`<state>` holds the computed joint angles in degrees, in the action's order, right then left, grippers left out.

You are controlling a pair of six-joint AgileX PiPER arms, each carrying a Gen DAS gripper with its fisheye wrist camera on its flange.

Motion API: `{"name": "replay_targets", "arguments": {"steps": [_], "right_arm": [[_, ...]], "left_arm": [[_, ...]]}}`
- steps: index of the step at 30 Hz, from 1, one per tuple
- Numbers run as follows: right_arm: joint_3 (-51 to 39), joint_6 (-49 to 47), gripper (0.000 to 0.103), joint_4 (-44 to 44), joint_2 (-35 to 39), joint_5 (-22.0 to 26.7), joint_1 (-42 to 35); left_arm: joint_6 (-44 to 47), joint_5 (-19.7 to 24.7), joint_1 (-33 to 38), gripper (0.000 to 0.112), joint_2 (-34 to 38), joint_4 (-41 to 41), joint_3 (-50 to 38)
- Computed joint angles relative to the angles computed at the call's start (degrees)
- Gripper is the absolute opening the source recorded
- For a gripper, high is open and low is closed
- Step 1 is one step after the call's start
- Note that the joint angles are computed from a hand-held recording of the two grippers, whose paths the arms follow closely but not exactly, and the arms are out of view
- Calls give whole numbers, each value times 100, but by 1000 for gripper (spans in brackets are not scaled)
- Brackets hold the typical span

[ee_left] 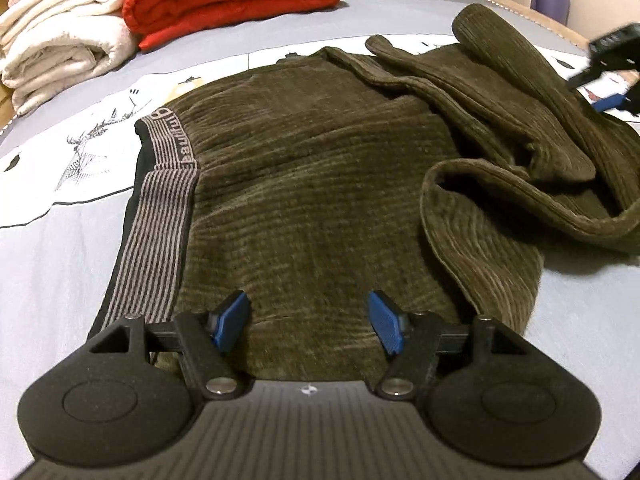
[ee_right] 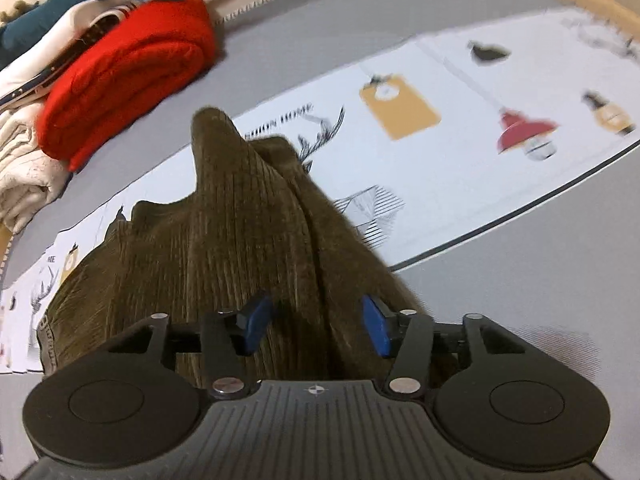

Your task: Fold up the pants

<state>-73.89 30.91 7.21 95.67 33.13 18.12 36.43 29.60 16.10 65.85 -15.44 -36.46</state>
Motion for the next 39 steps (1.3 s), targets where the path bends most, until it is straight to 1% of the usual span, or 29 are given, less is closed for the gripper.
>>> {"name": "replay_targets", "arguments": {"steps": [2, 5, 7, 8, 9, 10, 11, 12, 14, 16, 18, 19, 20, 22, 23, 24, 25, 26, 28, 29, 30, 32, 34, 36, 38, 39], "right_arm": [[-164, -283, 58, 173, 190, -115, -58], [-335, -844, 58, 847, 357, -234, -148], [-417, -1114, 54, 1085, 402, -269, -119], [-492, -1007, 48, 923, 429, -237, -50], [-560, -964, 36, 805, 451, -211, 2], [-573, -1032, 29, 789, 435, -222, 34], [-550, -1105, 14, 787, 382, -259, 60], [-503, -1200, 8, 821, 306, -315, 63], [-264, -1424, 8, 902, -7, -575, 80], [-74, -1440, 7, 846, -361, -677, 63], [280, -1507, 7, 1109, -884, -808, -159], [579, -1460, 7, 1196, -1263, -948, -347], [818, -1255, 6, 1055, -1587, -1016, -511], [1340, -509, 6, 502, -2292, -1023, -960], [1549, -58, 6, 162, -2571, -920, -1198], [1729, 515, 6, -310, -2827, -703, -1429], [1871, 1005, 6, -693, -3046, -303, -1714], [1993, 1282, 6, -847, -3209, 210, -2053], [2183, 1597, 6, -1065, -3366, 1231, -2649], [2279, 1570, 6, -1056, -3398, 1570, -2921], [2396, 1445, 6, -1006, -3432, 1762, -3211], [2617, 1019, 6, -932, -3502, 1814, -3652], [2760, 669, 6, -923, -3536, 1741, -3883], [2869, 415, 6, -782, -3583, 1661, -4100], [2959, 713, 6, -1078, -3641, 1620, -4050], [2970, 1137, 5, -1488, -3682, 1668, -3849]], "left_arm": [[-190, -61, -78, 72, -47, 165, 52], [-351, -124, -130, 72, -76, 264, 97], [-311, -123, -107, 72, -86, 218, 106], [-301, -120, -97, 72, -94, 199, 110], [-323, -122, -100, 72, -104, 209, 115], [-356, -127, -102, 72, -104, 227, 113], [-444, -139, -128, 72, -116, 283, 120], [-511, -146, -147, 72, -133, 328, 131], [-586, -146, -155, 72, -181, 371, 160], [-629, -130, -168, 72, -229, 406, 180], [-574, -88, -156, 72, -289, 384, 202], [-546, -65, -145, 72, -318, 366, 212], [-514, -52, -127, 72, -323, 346, 207], [-601, -30, -142, 72, -327, 400, 187], [-617, -15, -132, 72, -310, 389, 165], [-615, 8, -113, 72, -299, 356, 144], [-565, 14, -84, 72, -280, 299, 128], [-478, 29, -51, 72, -274, 233, 113], [-265, 89, 14, 72, -298, 59, 92], [-101, 175, 62, 72, -321, -98, 73], [83, 247, 115, 72, -332, -264, 57], [241, 229, 109, 72, -401, -383, 104], [229, 186, 33, 72, -504, -395, 165], [439, 173, 50, 72, -649, -666, 233], [836, 215, 103, 72, -826, -1082, 304], [943, 274, 106, 72, -876, -1185, 314]]}}
